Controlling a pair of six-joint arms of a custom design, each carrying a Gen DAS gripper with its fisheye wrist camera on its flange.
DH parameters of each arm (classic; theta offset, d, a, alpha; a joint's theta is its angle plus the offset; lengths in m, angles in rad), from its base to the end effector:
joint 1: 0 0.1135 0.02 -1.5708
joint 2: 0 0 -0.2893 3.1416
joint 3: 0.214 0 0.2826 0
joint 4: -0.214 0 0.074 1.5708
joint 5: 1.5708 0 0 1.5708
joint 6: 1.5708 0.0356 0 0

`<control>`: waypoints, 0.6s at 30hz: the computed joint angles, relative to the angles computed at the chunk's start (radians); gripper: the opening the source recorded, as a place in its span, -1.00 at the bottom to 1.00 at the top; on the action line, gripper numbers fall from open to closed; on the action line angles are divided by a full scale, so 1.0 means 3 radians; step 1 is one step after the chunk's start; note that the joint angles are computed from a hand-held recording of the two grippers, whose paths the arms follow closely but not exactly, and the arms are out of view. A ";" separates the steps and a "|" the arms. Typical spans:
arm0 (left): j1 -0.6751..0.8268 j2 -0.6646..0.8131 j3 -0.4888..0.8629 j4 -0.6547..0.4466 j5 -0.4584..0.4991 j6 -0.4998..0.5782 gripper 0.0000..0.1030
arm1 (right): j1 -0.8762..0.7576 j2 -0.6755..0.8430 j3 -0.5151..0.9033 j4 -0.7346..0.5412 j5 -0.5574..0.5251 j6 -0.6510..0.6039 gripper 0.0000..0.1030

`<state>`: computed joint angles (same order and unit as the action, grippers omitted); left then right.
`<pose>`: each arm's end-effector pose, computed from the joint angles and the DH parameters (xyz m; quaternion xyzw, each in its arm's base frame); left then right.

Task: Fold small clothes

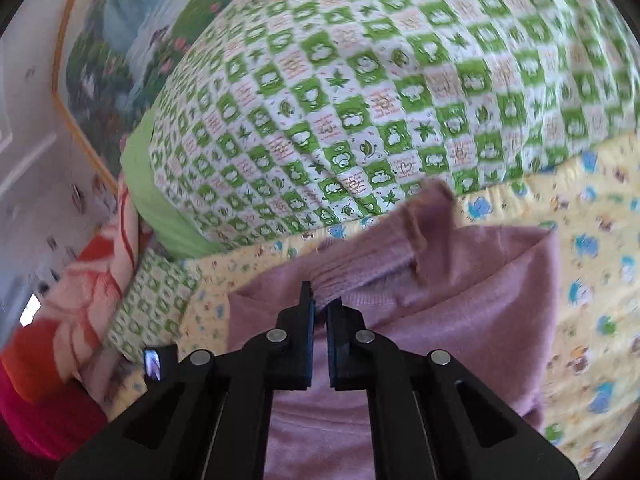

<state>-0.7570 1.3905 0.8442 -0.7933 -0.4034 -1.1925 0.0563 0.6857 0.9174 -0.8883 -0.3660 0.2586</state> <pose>0.1984 -0.1682 0.2020 -0.2328 0.9452 0.0182 0.2281 0.1351 0.0204 0.3531 0.0092 0.8860 0.2293 0.4030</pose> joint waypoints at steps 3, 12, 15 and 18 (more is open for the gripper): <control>0.0138 -0.0143 -0.0158 0.0092 0.0078 0.0119 -0.52 | -0.0148 0.0004 -0.0269 -0.0202 0.0255 -0.0247 -0.88; 0.0109 -0.0462 -0.0516 0.0242 0.0191 -0.0014 -0.70 | -0.1323 -0.0067 -0.1019 -0.0528 -0.0226 -0.0798 -0.88; 0.0161 -0.0580 -0.0664 0.0364 0.0256 -0.0030 -0.71 | -0.1383 -0.0091 -0.1067 -0.0580 -0.0215 -0.0851 -0.88; 0.0262 -0.0823 -0.0880 0.0453 0.0351 0.0013 -0.71 | -0.1313 -0.0042 -0.1102 -0.0544 -0.0166 -0.0802 -0.84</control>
